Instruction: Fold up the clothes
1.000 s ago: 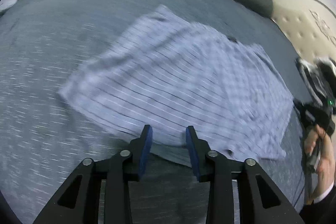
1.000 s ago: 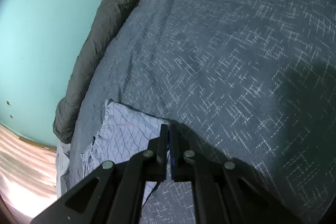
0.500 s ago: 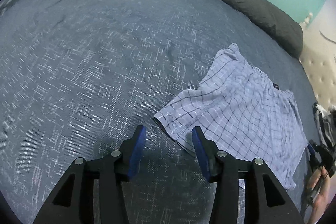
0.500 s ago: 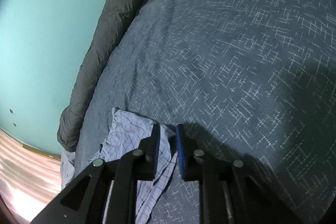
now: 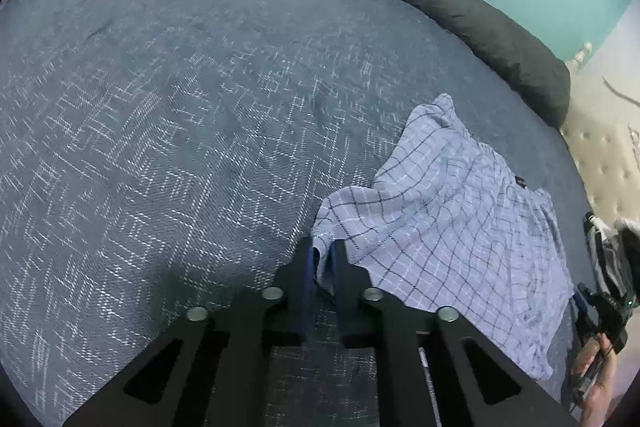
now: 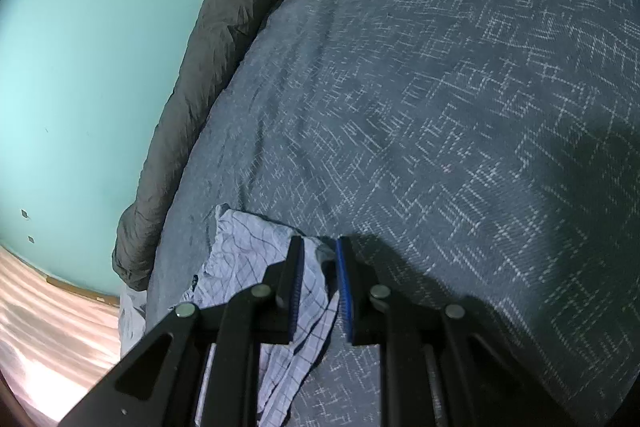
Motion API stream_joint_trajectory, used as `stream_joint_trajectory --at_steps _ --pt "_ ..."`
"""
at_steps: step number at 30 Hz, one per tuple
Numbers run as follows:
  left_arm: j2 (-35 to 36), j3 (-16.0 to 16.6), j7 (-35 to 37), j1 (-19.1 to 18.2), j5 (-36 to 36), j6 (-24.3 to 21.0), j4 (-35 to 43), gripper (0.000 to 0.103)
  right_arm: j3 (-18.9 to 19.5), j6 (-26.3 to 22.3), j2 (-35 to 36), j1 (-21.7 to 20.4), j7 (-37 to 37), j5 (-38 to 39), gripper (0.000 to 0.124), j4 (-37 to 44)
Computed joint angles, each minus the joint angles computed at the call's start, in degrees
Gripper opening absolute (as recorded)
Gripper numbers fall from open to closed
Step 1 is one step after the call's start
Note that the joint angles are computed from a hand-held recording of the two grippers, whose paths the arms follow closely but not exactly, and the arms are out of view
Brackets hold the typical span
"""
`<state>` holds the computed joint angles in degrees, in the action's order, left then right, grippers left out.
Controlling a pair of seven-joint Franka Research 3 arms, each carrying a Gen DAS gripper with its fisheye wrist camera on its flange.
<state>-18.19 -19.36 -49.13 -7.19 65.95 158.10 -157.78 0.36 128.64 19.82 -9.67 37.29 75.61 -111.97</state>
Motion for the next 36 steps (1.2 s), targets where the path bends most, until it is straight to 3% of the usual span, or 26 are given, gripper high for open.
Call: stream_joint_trajectory --at_steps 9,18,26,31,34,36 --pt "0.49 -1.56 2.49 -1.54 1.67 -2.46 5.36 0.004 -0.04 -1.14 0.03 -0.63 -0.44 0.92 0.016 0.24" --pt "12.21 0.67 9.43 -4.12 4.08 -2.28 21.95 0.004 -0.45 -4.10 -0.12 -1.54 -0.73 2.12 0.016 0.40" --pt "35.65 2.88 31.30 -11.42 -4.75 -3.57 52.02 0.004 -0.86 -8.21 1.84 -3.75 0.79 2.85 0.017 3.06" --pt "54.50 0.44 49.46 -14.22 -16.35 -5.23 73.54 0.004 -0.82 -10.56 3.79 -4.97 1.89 1.22 0.017 6.00" --pt "64.62 -0.91 61.59 -16.25 -25.34 -9.32 85.11 0.005 -0.74 -12.27 5.22 -6.03 2.30 -0.13 0.017 7.90" --pt "66.77 -2.19 63.16 -16.22 -26.90 -10.51 87.04 0.006 -0.46 -13.69 6.15 -6.71 2.67 -0.85 0.017 9.10"
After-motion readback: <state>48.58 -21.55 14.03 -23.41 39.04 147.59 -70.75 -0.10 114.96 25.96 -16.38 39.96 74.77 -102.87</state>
